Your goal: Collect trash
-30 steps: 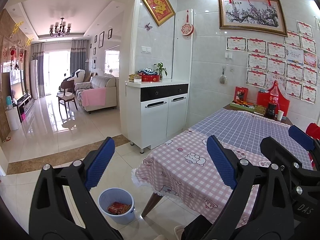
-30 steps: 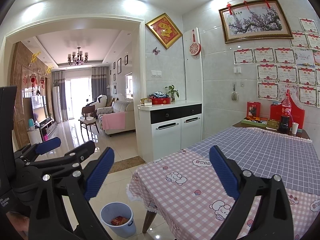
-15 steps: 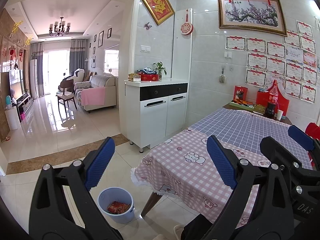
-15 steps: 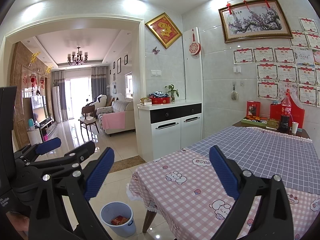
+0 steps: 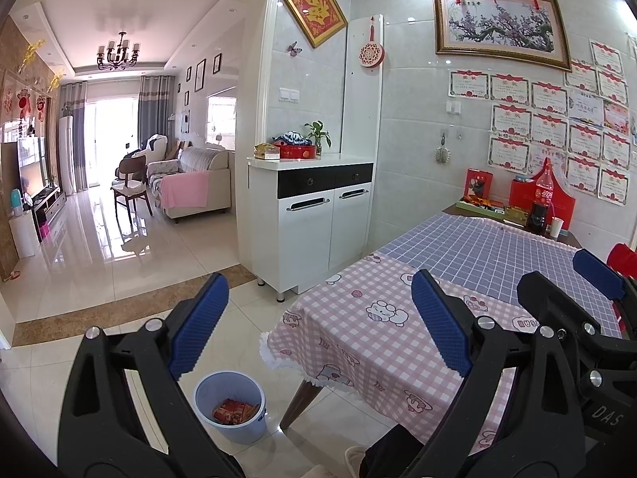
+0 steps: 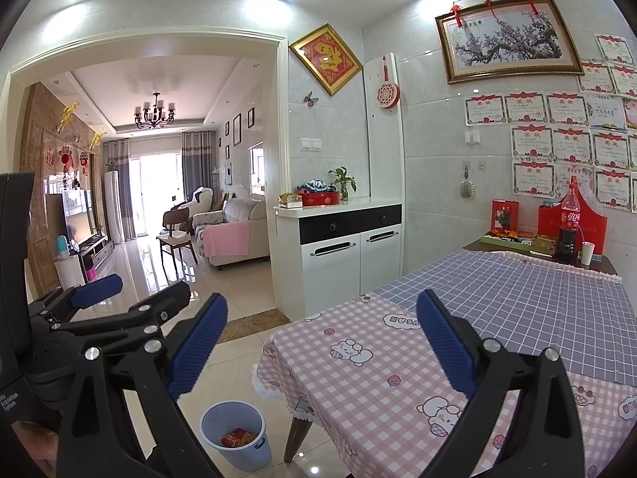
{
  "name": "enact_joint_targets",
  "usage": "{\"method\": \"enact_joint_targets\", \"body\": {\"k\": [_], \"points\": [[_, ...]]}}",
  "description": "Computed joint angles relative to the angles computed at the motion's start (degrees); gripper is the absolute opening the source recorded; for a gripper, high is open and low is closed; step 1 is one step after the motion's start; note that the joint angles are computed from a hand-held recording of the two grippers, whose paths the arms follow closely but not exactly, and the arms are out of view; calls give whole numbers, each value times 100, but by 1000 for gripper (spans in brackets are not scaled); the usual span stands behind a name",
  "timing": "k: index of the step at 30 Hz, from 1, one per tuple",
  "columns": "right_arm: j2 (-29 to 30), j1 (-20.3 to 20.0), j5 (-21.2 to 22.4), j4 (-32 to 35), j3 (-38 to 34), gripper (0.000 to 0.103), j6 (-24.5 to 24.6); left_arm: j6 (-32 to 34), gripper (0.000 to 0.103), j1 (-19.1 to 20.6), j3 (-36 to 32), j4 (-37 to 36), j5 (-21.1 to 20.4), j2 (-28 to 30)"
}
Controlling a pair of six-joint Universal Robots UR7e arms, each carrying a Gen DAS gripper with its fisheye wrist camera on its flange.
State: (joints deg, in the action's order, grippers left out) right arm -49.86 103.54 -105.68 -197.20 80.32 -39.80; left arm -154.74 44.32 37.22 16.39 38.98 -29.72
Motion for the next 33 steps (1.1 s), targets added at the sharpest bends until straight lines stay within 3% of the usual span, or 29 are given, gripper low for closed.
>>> {"method": "enact_joint_targets", "body": {"k": [33], "points": [[37, -47, 58, 18, -2, 94, -24, -7, 91, 30, 98, -57, 5, -30]]}}
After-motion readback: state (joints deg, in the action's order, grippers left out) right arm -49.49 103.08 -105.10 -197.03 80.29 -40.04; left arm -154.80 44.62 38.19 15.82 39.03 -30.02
